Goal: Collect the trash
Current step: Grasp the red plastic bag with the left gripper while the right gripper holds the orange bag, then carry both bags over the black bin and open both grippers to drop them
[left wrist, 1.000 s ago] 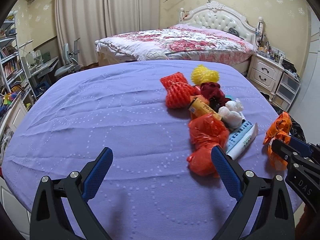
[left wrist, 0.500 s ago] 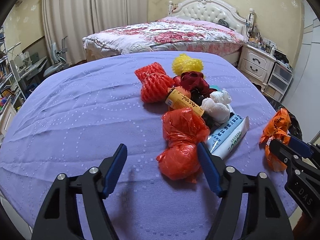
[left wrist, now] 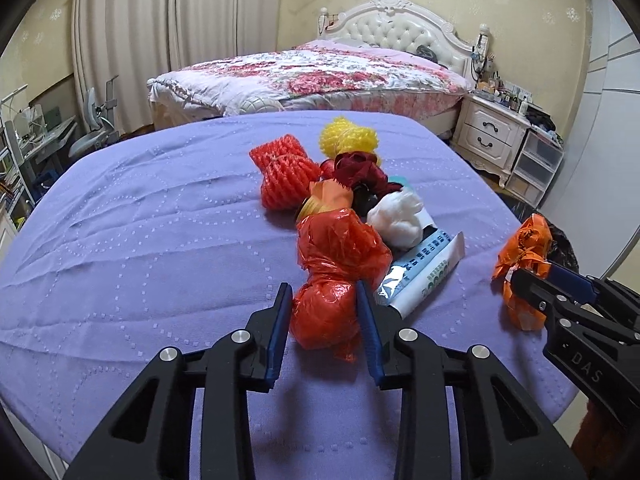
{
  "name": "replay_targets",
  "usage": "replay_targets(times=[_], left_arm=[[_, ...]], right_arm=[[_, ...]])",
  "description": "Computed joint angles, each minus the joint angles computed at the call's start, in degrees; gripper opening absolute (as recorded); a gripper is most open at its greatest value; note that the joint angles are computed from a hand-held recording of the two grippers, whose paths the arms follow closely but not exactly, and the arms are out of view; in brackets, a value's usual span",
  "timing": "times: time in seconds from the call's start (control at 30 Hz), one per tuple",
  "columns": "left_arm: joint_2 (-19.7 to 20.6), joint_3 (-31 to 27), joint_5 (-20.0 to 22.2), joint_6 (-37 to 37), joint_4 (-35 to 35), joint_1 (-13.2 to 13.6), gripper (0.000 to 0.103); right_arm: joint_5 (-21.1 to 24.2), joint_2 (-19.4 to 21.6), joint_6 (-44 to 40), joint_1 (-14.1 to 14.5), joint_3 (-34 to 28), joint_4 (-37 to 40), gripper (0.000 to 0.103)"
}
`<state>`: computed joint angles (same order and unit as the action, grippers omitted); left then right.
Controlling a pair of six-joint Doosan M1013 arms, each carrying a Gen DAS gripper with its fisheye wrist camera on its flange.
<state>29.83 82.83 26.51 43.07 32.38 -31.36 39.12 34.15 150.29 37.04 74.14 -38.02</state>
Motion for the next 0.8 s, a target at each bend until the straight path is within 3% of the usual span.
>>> replay_targets(times=[0.23,0.47,0.8], left_arm=[[-1.35,0.65,-2.22,-0.9,1.48,-0.46,0.033],[0.03,-2.23,-3.24,2.07,-0.28,-1.14,0.033],[4.92,-9.76,-3.41,13.85,-8.05,-3.29,0.033]], right_arm=[[-0.4,-1.32,2.5,-0.06,0.99,-3.03,0.04],[1.37,-2.37,7.13,-0.96,2.17,-7.37,0.04],[4.89,-3.18,11.13,-4.01,3.6,-9.49,0.04]])
